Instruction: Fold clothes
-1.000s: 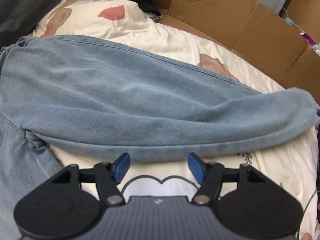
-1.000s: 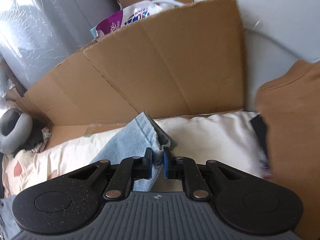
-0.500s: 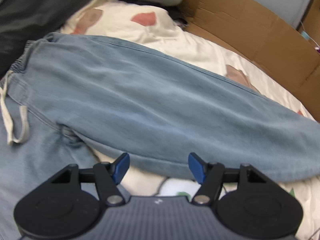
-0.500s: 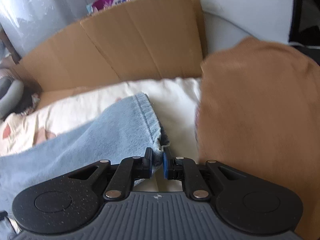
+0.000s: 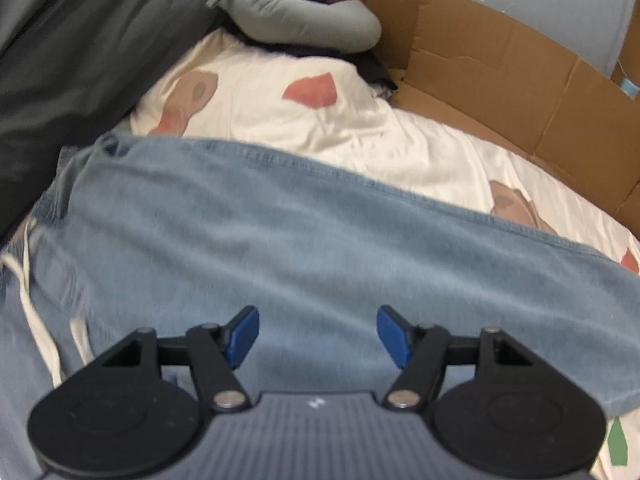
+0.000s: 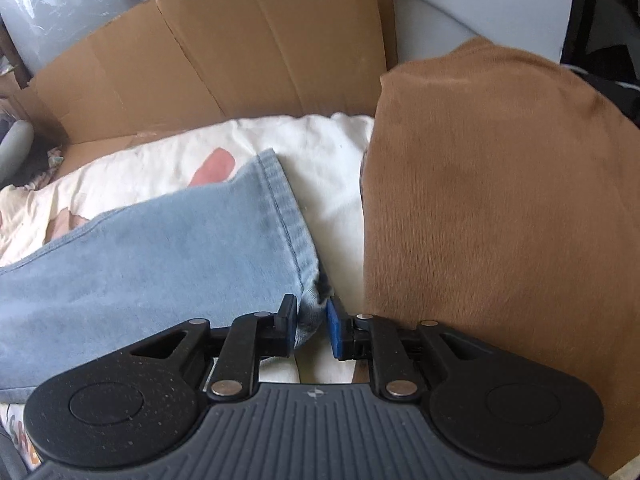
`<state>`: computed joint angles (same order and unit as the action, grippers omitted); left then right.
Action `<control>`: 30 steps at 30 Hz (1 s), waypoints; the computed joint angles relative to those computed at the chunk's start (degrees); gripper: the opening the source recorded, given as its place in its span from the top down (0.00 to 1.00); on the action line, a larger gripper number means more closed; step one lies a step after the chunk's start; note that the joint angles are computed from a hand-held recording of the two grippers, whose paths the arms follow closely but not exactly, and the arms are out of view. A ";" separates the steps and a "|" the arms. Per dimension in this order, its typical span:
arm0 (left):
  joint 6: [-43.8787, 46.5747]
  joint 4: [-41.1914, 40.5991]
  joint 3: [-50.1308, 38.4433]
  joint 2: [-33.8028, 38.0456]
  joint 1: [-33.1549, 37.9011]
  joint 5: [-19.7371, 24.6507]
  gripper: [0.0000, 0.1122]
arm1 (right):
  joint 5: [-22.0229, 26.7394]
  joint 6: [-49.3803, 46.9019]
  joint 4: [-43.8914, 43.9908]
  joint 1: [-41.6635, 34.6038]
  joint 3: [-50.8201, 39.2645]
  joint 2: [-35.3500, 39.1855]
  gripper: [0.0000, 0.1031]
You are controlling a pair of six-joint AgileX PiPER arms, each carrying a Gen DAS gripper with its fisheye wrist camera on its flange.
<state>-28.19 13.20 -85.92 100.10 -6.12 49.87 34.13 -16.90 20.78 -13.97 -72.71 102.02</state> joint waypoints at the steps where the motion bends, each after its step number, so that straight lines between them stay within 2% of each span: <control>1: 1.49 -0.72 -1.62 0.99 0.55 0.29 0.39 | 0.11 -0.32 0.04 -0.09 -0.67 0.15 0.78; 5: 7.59 -3.67 -8.28 5.17 2.61 2.13 0.37 | 1.05 -0.76 0.60 -0.40 -3.42 1.21 0.75; 7: 10.81 -5.24 -11.84 7.40 3.65 3.41 0.37 | 1.56 -1.62 1.53 -0.34 -5.25 2.24 0.69; 12: 15.96 -7.88 -20.06 11.88 5.47 7.17 0.36 | 2.34 -2.06 1.65 0.86 -11.46 6.04 0.63; 19: 22.27 -10.40 -28.13 16.88 7.55 10.24 0.35 | 3.40 -1.39 0.24 3.37 -25.48 16.12 0.62; 22: 24.04 -10.46 -30.37 18.37 7.99 10.86 0.35 | 5.71 0.40 -2.05 4.66 -33.43 21.85 0.62; 30: 27.48 -10.28 -37.40 22.83 9.18 14.39 0.35 | 10.10 0.82 -5.30 6.06 -42.99 28.46 0.62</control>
